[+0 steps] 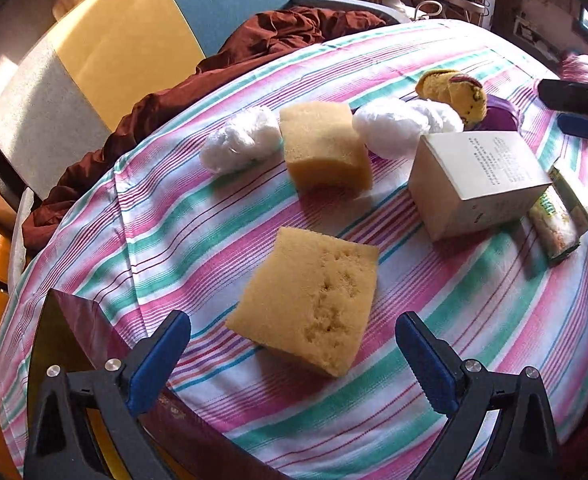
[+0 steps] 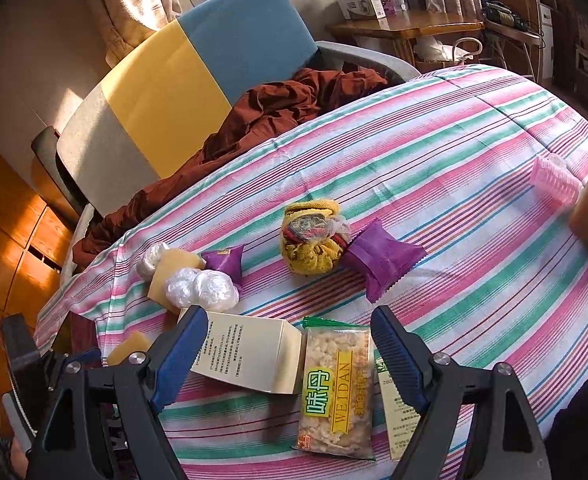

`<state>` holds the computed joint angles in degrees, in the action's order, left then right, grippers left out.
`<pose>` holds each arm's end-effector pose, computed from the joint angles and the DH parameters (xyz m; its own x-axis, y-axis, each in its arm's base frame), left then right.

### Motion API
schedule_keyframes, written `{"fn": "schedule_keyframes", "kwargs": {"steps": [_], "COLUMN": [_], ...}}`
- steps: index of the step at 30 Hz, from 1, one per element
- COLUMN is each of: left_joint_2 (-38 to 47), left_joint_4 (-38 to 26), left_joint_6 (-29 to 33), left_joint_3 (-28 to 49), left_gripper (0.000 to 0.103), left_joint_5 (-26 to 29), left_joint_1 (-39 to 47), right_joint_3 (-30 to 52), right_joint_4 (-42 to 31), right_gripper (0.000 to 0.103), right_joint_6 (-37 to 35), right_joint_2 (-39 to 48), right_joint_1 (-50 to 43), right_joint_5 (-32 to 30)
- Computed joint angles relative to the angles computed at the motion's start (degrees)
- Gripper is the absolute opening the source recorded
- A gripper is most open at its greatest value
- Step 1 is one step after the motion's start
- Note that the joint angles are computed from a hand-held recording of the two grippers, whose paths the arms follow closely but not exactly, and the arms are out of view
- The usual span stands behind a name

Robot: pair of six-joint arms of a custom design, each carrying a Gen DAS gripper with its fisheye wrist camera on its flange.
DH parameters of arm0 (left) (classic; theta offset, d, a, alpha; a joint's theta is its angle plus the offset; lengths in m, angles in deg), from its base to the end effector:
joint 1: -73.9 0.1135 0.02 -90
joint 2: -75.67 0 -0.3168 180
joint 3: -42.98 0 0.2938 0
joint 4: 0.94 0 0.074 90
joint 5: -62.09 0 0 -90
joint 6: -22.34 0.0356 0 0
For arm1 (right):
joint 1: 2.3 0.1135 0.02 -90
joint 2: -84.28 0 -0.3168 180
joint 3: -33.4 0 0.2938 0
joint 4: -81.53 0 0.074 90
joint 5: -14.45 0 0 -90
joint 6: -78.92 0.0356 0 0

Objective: Organize objects
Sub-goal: 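Grasp the yellow sponge on the cloth with the left gripper, then carry the yellow sponge into the tin with left while right grasps the green-white box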

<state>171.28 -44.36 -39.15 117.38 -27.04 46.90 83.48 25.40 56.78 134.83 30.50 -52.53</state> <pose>0.3311 -0.1693 0.2235 -0.4880 0.7843 -0.3831 0.7883 0.5845 0.1925 0.1515 0.0811 0.2666 -0.5587 0.6542 -0.5099 0.5303 0.7544 0.3869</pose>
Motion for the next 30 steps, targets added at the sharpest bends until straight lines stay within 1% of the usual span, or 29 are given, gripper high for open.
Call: {"fn": "schedule_keyframes", "kwargs": {"steps": [4, 5, 6, 7, 8, 9, 11, 14, 16, 19, 23, 25, 27, 28, 30], "left_joint_2": [2.7, 3.3, 3.9, 4.3, 4.3, 3.6, 1.9, -2.1, -5.8, -11.8, -19.5, -20.4, -22.9, -23.3, -22.3], "left_joint_4": [0.6, 0.8, -0.1, -1.9, -2.4, -1.6, -1.2, -0.6, 0.2, 2.5, 5.9, 7.6, 13.1, 14.4, 15.3], "left_joint_6": [-1.0, -1.5, -2.0, -3.0, -4.1, -4.5, -4.3, -6.5, -8.3, -10.8, -12.8, -13.5, -14.0, -13.9, -14.3], "left_joint_3": [1.5, 1.8, 2.4, 3.4, 3.7, 2.9, 1.3, -2.4, -5.9, -11.9, -20.2, -23.2, -27.5, -28.4, -28.1], "left_gripper": [0.102, 0.094, 0.075, 0.065, 0.061, 0.058, 0.057, 0.057, 0.058, 0.058, 0.058, 0.058, 0.057, 0.057, 0.057], "left_joint_5": [-2.3, -2.9, -2.1, 0.9, 1.4, 0.5, 2.6, 5.7, 7.9, 8.6, 9.2, 9.5, 8.8, 8.4, 9.9], "left_joint_1": [-1.2, -1.3, -1.2, -0.6, -0.6, -1.0, -1.3, -1.5, -2.1, -4.2, -5.9, -6.2, -6.7, -7.1, -6.1], "right_joint_3": [-0.3, -0.3, -0.4, -0.4, -0.6, -0.8, -1.4, -2.2, -2.0, -2.4, -3.4, -3.7, -3.8, -3.9, -3.9], "right_joint_4": [-0.1, -0.4, -0.7, -1.0, -1.4, -1.8, -2.4, -2.8, -3.9, -3.9, -5.1, -6.4, -7.9, -8.5, -9.3], "right_gripper": [0.085, 0.085, 0.085, 0.085, 0.085, 0.085, 0.085, 0.085, 0.085, 0.085, 0.085, 0.085, 0.085, 0.085, 0.082], "right_joint_6": [0.3, 0.4, 0.7, 1.2, 1.8, 2.4, 3.4, 4.1, 4.4, 4.1, 6.7, 8.6, 10.3, 10.6, 10.6], "right_joint_2": [-0.5, -0.7, -0.9, -1.3, -1.8, -2.5, -3.8, -4.9, -4.0, -4.0, -7.3, -8.8, -9.3, -9.1, -7.9], "right_joint_1": [-0.8, -0.9, -0.9, -1.0, -1.2, -1.6, -3.1, -5.5, -6.4, -7.5, -8.0, -8.2, -8.4, -9.0, -10.1], "right_joint_5": [-0.3, -0.1, 0.2, 0.6, 1.0, 1.2, 0.6, -1.3, -2.1, -3.6, -2.8, -2.1, -1.7, -2.1, -3.3]}}
